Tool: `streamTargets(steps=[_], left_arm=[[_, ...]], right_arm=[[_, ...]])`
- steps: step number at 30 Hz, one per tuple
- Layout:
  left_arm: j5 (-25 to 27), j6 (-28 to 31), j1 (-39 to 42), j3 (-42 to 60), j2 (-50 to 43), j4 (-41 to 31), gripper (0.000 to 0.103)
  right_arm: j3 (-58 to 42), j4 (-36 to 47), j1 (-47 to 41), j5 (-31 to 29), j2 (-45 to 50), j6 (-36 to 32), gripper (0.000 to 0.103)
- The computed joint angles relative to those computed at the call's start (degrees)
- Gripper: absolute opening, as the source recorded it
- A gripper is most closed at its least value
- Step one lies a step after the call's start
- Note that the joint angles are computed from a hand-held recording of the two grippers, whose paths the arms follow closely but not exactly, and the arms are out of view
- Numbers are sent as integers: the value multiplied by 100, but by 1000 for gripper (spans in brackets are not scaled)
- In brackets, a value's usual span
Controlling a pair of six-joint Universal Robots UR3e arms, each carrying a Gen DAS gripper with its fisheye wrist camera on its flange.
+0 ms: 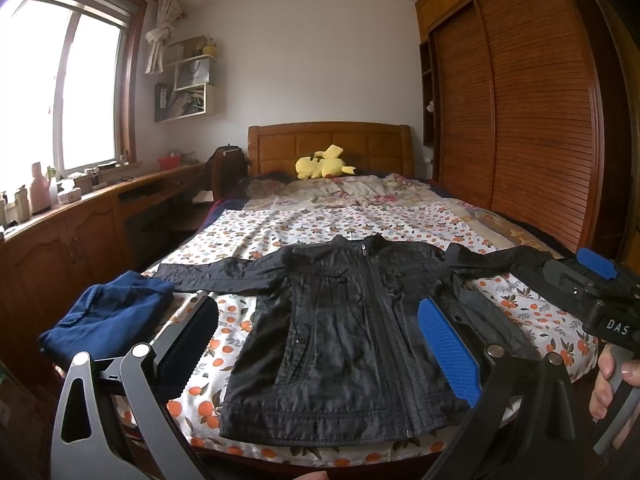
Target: Fold large clothes
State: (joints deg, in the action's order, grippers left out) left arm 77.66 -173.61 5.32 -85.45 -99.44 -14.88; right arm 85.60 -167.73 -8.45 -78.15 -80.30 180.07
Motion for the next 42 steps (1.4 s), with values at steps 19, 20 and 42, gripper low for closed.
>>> streamTargets(steps=[19,20,42], left_arm=[[-26,20,17,60,219,-223,101],[-28,19,18,58,223,-220,101],[-26,52,27,134,369,-367,101]], right_arm=[[-5,9,10,-15,-15,5,96],[-3,14,10,-13,-21,6,96],[137,-130,23,-25,-28,17,96]])
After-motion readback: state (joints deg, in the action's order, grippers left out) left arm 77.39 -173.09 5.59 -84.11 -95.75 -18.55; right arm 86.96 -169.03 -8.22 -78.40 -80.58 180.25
